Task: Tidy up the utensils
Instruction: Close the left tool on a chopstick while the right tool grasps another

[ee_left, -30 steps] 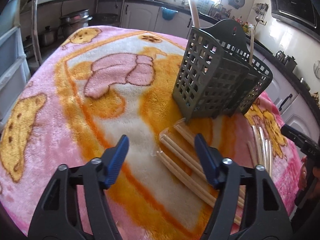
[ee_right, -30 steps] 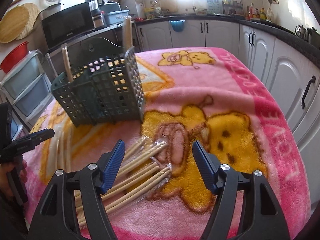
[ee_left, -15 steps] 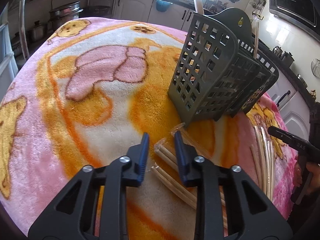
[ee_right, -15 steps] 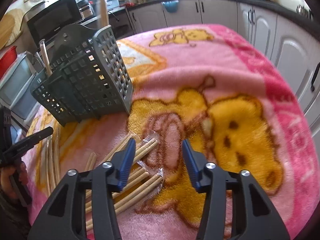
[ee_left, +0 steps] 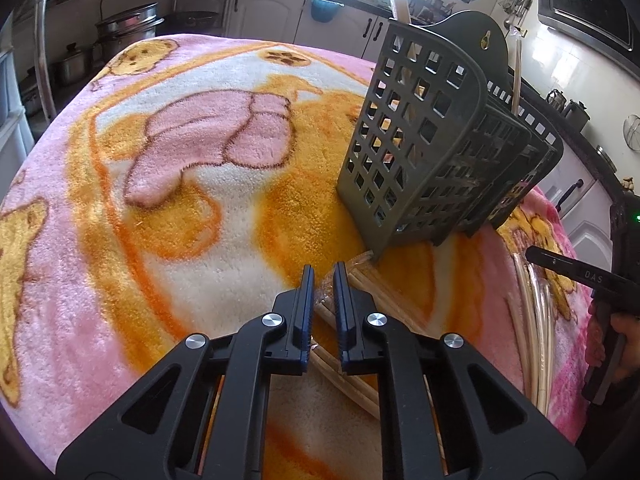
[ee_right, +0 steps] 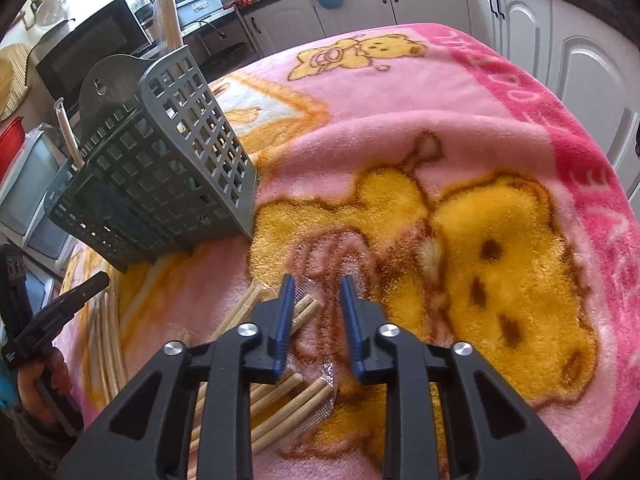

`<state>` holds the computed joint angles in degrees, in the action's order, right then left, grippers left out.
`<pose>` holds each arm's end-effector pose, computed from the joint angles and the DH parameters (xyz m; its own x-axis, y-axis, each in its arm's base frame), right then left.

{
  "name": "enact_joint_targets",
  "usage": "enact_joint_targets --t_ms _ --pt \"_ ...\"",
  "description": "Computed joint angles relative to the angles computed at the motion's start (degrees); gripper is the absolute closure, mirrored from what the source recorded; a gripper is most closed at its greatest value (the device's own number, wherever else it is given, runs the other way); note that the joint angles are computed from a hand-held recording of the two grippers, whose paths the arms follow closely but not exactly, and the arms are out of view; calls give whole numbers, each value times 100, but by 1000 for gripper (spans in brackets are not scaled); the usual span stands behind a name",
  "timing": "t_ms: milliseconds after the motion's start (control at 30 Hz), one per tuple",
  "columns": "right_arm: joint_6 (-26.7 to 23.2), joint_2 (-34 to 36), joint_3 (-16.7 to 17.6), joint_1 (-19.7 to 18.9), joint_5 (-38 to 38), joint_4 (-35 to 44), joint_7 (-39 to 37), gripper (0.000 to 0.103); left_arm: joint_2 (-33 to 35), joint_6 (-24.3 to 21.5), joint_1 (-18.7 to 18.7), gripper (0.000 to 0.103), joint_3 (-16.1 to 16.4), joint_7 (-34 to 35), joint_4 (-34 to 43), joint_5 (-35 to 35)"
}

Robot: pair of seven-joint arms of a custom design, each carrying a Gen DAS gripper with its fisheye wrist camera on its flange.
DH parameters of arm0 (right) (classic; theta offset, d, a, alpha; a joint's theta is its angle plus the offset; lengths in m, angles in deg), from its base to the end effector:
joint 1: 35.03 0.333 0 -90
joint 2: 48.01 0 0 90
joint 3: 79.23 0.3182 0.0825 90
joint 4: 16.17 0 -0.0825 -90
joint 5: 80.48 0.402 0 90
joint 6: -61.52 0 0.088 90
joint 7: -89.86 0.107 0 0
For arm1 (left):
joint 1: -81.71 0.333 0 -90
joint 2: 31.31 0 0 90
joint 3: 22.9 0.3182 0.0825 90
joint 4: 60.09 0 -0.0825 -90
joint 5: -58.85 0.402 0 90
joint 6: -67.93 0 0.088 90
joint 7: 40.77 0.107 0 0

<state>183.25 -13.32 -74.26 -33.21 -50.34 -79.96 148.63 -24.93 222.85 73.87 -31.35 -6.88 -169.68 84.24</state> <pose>0.7768 0.0940 0.5147 0.4947 -0.8161 -0.2986 -0.7896 -0.2786 -0.5467 0.6197 -0.1929 0.5083 0.2586 -0.9315 0.2557 -0.6968 -0.3632 -0.6186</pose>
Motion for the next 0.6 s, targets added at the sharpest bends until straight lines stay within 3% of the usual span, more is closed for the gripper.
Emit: enact_joint_targets --t_ms 33,167,600 --pt "8 -18 18 -13 22 -32 -56 91 10 -4 -2 97 5 -11 15 16" --pt "174 -128 42 -7 88 -222 -214 101 17 11 -18 98 23 -119 29 104" --pt "314 -832 253 -288 1260 -856 -1151 102 -495 386 23 99 10 -1107 -197 1132"
